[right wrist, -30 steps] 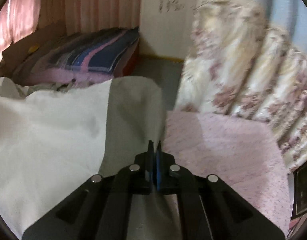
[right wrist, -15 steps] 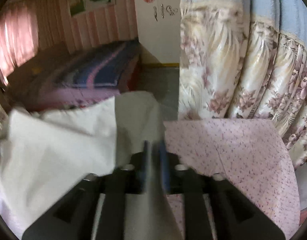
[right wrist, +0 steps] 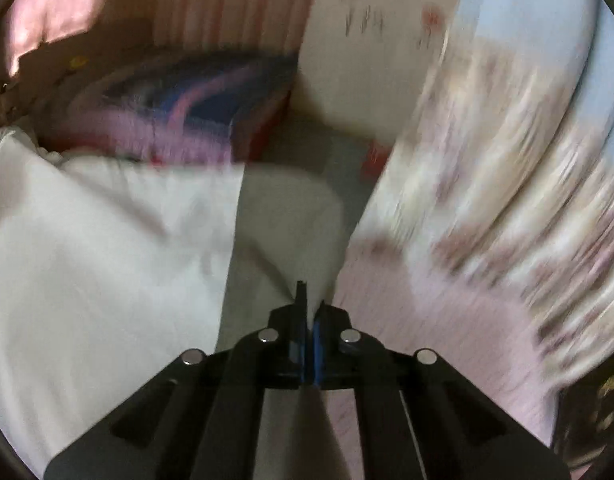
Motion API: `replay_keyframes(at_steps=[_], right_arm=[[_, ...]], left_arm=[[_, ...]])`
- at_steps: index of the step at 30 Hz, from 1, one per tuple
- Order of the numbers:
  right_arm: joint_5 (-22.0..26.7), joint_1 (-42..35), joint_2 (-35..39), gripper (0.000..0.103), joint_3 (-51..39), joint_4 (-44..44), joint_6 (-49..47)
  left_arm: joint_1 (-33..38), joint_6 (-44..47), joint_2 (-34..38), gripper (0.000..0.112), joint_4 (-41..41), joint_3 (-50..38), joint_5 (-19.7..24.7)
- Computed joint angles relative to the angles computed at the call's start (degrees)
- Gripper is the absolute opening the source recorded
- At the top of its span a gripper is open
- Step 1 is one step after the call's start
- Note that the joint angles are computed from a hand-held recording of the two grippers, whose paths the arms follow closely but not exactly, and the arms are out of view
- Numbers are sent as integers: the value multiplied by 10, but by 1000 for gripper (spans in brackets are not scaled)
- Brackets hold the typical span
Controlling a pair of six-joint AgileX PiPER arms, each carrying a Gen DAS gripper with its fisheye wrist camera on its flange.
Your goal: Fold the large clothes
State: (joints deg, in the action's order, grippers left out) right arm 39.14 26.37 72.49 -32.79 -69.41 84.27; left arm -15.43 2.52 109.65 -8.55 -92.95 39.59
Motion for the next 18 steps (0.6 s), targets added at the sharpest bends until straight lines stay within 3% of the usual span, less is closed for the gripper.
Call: replay_keyframes(at_steps=[3,5,7,10,11,12,13,14,15,18], right_arm=[[150,136,-84,1,33,-112,141],[162,123,-55,2,15,-105,137],[83,29,9,8,-23,-47,83],[-24,-71,63,14,-40,90,-67],[-37,-79,51,14,-25,99,-80],[-43,-80,22,28,0,89,-70],[-26,-69,-24,59,32,71,-36],[-4,-55,-72,70,60,65,-11],[-4,-53,-126,76,84,75,-9],[-24,-89,-293,76,140,218,-125]], left_arm=[[-17,20,-150,10,-15,160,-166],[-21,-29,-163,10,71,183,-205],[-13,-86,-85,23,121,114,-154],[9,-155,46,31,166,-29,9],[9,-168,54,36,189,-40,36],[10,-173,41,56,204,-28,39],[16,-176,15,80,213,4,19],[28,-181,-30,90,216,59,-21],[38,-174,-60,99,207,94,-48],[76,-77,-148,99,89,177,-71]])
